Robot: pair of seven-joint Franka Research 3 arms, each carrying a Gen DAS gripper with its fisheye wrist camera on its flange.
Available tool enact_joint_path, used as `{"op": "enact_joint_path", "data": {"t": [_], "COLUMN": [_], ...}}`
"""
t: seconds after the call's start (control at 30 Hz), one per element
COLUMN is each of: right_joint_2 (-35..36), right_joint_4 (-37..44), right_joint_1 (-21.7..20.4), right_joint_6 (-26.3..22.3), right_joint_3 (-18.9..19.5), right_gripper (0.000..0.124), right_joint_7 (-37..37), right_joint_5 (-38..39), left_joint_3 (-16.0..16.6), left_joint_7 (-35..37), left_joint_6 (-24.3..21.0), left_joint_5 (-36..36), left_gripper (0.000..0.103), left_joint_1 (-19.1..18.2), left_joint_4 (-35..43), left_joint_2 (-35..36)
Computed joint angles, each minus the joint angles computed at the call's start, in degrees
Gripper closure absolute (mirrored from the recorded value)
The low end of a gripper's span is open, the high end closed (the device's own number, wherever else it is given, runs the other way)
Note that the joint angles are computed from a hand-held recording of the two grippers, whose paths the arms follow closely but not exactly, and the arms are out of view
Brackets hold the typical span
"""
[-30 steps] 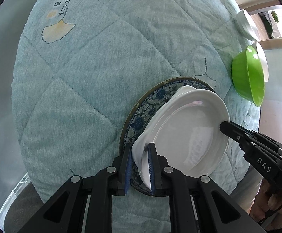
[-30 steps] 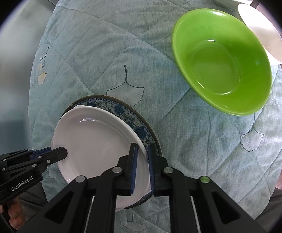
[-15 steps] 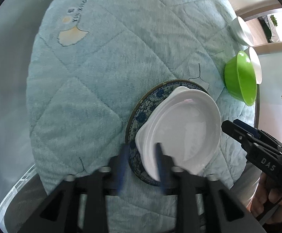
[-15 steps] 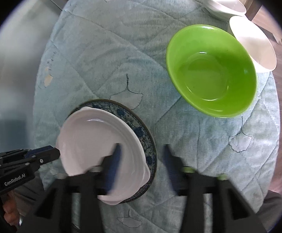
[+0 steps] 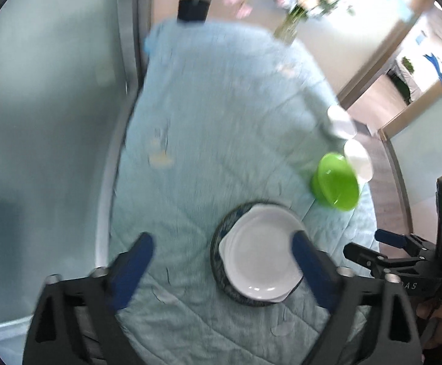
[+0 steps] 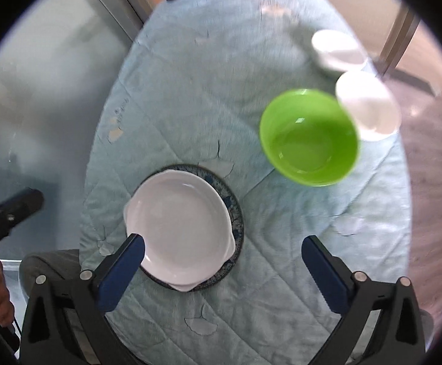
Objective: Organize plates and bowls
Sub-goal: 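Raise both grippers away from the dish stack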
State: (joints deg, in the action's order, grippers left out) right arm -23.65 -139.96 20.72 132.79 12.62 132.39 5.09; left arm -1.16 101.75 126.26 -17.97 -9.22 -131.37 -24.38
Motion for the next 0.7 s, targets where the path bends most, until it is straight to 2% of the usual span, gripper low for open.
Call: {"op": "enact_joint_path", "data": {"t": [0.07,0.2,0.23,0.27,0.3,0.33,0.37,0.4,0.43,0.47,0.5,0.53,0.57,0.6,0.63,0.7], "right_joint_2": [-2.89,-8.56,-10.00,-11.62,-12.39,-13.80,-15.93,-16.81,-17.48,-19.17,-20.71,-22.58,-24.25,-25.51,-27.44,-28.42], "right_joint_4": [0.14,-0.28,-0.39,-0.70,-0.77,-1.08,-1.81,-2.02,-1.75,-2.42,-3.34,-4.41,-5.37,-6.09,-6.91,-7.02], "right_joint_1": [-0.49,-0.60,-0.60,-0.56,-0.67,-0.64,-0.45,-0.35,-0.15,0.32,0.79,1.39,1.91,2.11,1.97,1.85], "right_joint_6": [-2.03,-6.16,-7.49,-8.72,-9.28,-10.11,-10.80,-11.49,-13.55,-14.28,-13.77,-13.27,-12.73,-12.35,-12.25,-13.49], "right_joint_3": [1.57,3.97,4.57,5.17,5.70,6.17,6.65,7.01,7.24,7.17,6.99,6.76,6.57,6.74,7.71,9.35], "right_gripper": [0.022,0.022,0.022,0.022,0.022,0.024,0.053,0.103,0.117,0.119,0.119,0.112,0.071,0.021,0.023,0.021], "right_joint_7": [2.10,5.85,6.72,7.65,8.51,9.45,10.39,10.78,10.83,11.08,11.22,11.23,11.12,11.23,12.12,12.43], "right_joint_5": [-2.55,-5.09,-5.68,-6.15,-6.53,-6.82,-7.05,-7.16,-7.21,-6.75,-6.08,-5.19,-4.28,-3.60,-3.57,-3.93], "left_joint_3": [-1.16,-2.08,-2.14,-2.33,-2.04,-1.65,-1.33,-1.66,-1.98,-2.17,-2.65,-3.01,-3.62,-3.85,-3.61,-2.85], "left_joint_7": [-0.47,-2.62,-2.72,-2.84,-2.85,-3.10,-3.67,-4.54,-4.93,-5.23,-6.10,-6.99,-8.31,-9.72,-10.93,-12.01], "left_joint_6": [1.34,-0.77,-1.58,-2.63,-3.83,-5.03,-6.17,-6.11,-5.67,-4.98,-4.55,-5.05,-5.87,-5.83,-4.55,-5.89], "left_joint_5": [1.34,2.96,3.27,3.68,3.50,2.63,1.75,1.25,1.46,1.55,1.96,3.03,4.24,5.06,5.02,5.67], "left_gripper": [0.003,0.007,0.019,0.049,0.067,0.101,0.102,0.102,0.102,0.099,0.090,0.049,0.000,0.003,0.002,0.002], "left_joint_1": [-0.27,-2.67,-3.40,-4.18,-5.05,-6.02,-6.72,-7.22,-7.58,-8.08,-8.39,-8.43,-8.36,-8.20,-8.41,-9.37], "left_joint_4": [-1.36,-2.82,-3.33,-3.84,-4.14,-4.57,-5.00,-6.04,-6.91,-7.77,-8.47,-8.65,-8.57,-9.16,-10.39,-11.00], "left_joint_2": [-3.60,-8.30,-9.73,-11.22,-12.14,-12.97,-13.95,-15.53,-16.99,-18.57,-20.37,-21.35,-22.06,-23.57,-25.30,-26.85]}}
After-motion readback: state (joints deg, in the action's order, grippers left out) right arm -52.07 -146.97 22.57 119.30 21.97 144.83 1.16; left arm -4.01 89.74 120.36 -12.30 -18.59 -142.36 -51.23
